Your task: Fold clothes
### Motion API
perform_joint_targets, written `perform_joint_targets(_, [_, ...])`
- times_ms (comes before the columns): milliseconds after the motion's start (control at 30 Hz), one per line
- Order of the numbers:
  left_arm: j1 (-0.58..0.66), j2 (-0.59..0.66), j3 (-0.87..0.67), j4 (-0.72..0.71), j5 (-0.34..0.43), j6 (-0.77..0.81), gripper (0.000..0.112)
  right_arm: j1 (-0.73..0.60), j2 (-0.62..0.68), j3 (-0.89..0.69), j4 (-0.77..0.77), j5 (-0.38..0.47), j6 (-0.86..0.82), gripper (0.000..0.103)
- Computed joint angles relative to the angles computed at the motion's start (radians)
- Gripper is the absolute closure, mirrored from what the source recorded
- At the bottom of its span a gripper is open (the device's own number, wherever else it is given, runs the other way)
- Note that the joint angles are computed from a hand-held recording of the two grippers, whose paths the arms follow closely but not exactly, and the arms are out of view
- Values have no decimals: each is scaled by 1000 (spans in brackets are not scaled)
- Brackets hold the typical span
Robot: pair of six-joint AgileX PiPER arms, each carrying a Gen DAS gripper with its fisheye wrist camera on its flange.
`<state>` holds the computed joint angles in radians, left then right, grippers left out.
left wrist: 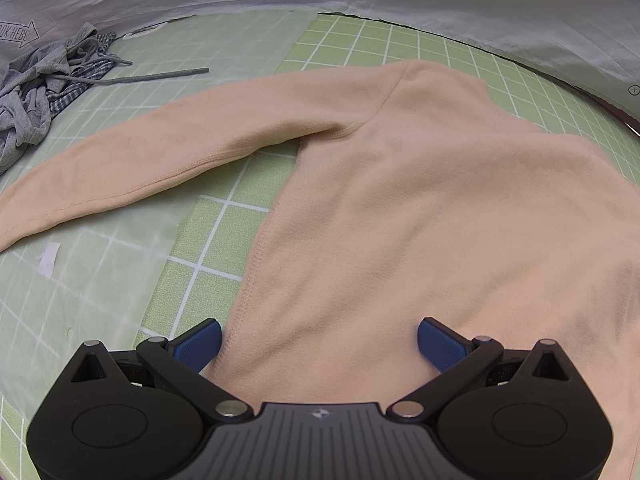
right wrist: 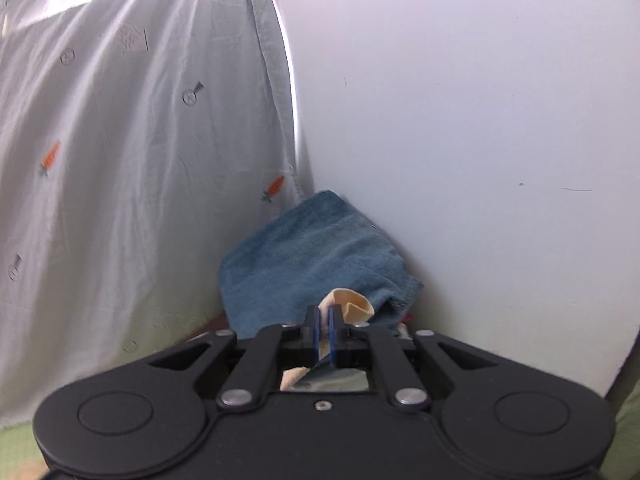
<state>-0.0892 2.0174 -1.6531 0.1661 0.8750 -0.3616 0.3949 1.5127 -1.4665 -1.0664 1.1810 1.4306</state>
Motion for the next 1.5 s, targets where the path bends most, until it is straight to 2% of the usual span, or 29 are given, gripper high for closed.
perform_joint_targets(100, [0, 0, 1, 0, -1, 0, 9, -37, -24, 102, 83, -25, 42, 98])
perform_joint_targets(233, [0, -2, 4, 1, -4, -1, 9, -84, 6, 235, 213, -7, 34, 98])
perform_joint_targets(367, [1, 0, 0, -1, 0, 2, 9, -147, 21, 358, 406, -93, 4, 94])
perform_joint_targets(433, [1, 0, -1, -1, 1, 1, 9, -151, 23, 392, 462, -125, 16, 85])
perform_joint_targets(467, [1, -1, -1, 0, 2, 0, 9, -145, 29, 397, 468, -125, 26, 77])
perform_joint_targets(533, [0, -1, -1, 0, 3, -1, 9, -118, 50, 379, 446, -96, 30, 72])
perform_joint_targets(633, [1, 0, -1, 0, 2, 0, 9, -92, 88, 317, 386, -59, 2, 61])
perform_joint_targets(700, [1, -1, 2, 0, 0, 0, 9, -88, 105, 280, 355, -68, -18, 51])
perform_joint_targets(833, [2, -2, 6, 0, -5, 0, 9, -107, 153, 212, 354, -215, -96, 48])
perform_joint_targets(900, [4, -2, 4, -3, -3, 6, 9, -124, 199, 169, 395, -338, -177, 50])
perform_joint_targets(933, [5, -1, 2, -6, -1, 11, 9, -137, 227, 148, 433, -417, -238, 53])
perform_joint_targets(967, [7, 1, -1, -9, 1, 16, 9, -148, 265, 117, 489, -484, -311, 61])
perform_joint_targets(1000, [8, 1, -3, -12, 3, 21, 9, -155, 307, 76, 549, -526, -385, 69])
perform_joint_targets(1033, [10, 2, -5, -15, 4, 26, 9, -162, 350, 30, 615, -558, -465, 72])
perform_joint_targets(1133, [12, 4, -9, -18, 5, 30, 9, -161, 499, -141, 792, -619, -701, 73])
perform_joint_targets(1233, [11, 4, -7, -14, -1, 26, 9, -163, 634, -323, 962, -614, -897, 67])
perform_joint_targets(1300, [10, 6, -9, -14, -2, 25, 9, -161, 713, -452, 1028, -562, -978, 61])
perform_joint_targets(1467, [12, 18, -24, -12, -6, 24, 9, -138, 863, -717, 1026, -408, -1093, 60])
perform_joint_targets(1500, [13, 25, -36, -12, -1, 24, 9, -141, 882, -756, 1043, -380, -1130, 64])
